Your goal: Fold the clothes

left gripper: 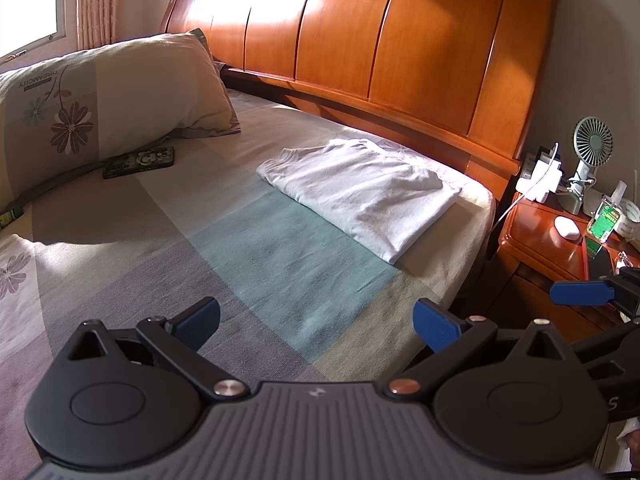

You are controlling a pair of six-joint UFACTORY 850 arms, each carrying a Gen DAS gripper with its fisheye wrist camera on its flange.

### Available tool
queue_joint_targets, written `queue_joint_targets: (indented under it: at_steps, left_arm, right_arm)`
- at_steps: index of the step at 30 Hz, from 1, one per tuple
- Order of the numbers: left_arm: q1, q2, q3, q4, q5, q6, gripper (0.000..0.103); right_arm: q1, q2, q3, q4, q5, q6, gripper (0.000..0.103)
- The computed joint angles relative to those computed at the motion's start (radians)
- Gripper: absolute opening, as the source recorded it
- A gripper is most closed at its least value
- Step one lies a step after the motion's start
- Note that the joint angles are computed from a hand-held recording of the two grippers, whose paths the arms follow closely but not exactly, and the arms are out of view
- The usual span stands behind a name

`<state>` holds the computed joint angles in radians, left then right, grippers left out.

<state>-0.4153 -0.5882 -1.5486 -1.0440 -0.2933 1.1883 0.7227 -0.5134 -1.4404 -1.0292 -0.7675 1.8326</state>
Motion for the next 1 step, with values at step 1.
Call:
queue_joint_targets:
  at_steps: [1]
  left_arm:
    - [0.000,0.000,0.000,0.000,0.000,0.001,0.102]
  right_arm:
    - [0.000,0.000,0.000,-0.001,0.000,0.001,0.103]
